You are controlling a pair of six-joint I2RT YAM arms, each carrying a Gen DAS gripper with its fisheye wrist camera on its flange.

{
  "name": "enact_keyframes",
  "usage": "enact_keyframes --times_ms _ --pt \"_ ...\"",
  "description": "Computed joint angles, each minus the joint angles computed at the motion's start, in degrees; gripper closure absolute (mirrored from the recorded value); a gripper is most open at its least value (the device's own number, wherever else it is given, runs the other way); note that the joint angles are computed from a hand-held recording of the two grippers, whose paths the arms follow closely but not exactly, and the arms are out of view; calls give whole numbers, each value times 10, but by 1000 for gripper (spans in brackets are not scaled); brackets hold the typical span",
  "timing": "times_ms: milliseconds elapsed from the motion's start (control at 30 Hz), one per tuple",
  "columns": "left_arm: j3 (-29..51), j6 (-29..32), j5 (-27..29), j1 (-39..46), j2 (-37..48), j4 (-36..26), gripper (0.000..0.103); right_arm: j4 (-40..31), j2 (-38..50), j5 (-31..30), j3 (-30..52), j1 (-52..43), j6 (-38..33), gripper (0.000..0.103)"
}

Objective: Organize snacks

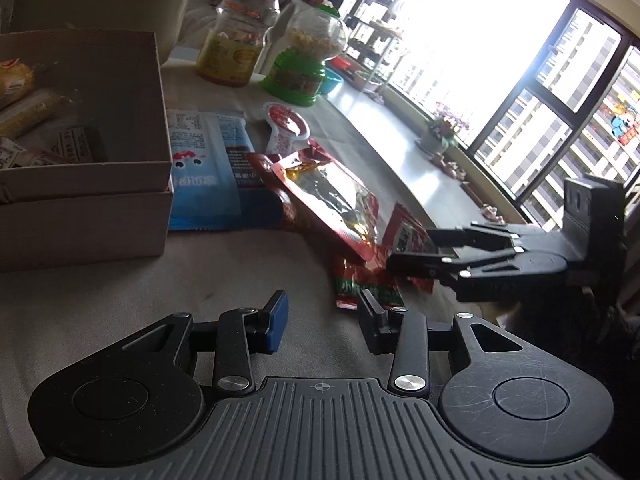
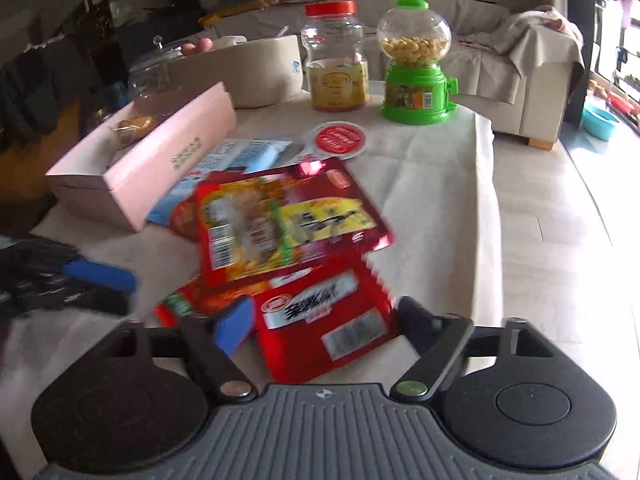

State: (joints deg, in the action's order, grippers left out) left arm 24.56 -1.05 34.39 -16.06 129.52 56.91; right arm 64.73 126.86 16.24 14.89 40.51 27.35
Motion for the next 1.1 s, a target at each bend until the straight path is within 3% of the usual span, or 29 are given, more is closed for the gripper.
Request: enact_keyframes --times_ms 67,233,400,467,533,700,767,867,933,1100 --pt "15 -14 -10 -16 3 1 61 -8 -6 34 -7 49 33 47" --pt "78 -46 -57 -65 22 -31 61 -41 -18 104 -10 126 102 52" --pt "89 -45 -79 -85 40 -4 60 66 13 133 -46 77 155 52" --pt "89 -31 -77 -86 40 -5 60 121 47 100 -46 27 163 52" --pt "89 -16 -65 -79 34 -22 61 151 74 33 -36 -17 172 57" --pt "69 18 2 -35 31 -43 76 132 78 61 -14 60 198 61" --pt "53 35 33 -12 33 -40 78 91 64 91 1 108 216 61" --pt "24 59 73 28 33 -38 80 91 63 74 13 151 239 62" --pt "-1 82 85 57 30 -32 80 39 45 94 35 188 249 62" --pt "-37 204 139 166 -8 -142 81 10 40 85 69 254 251 62"
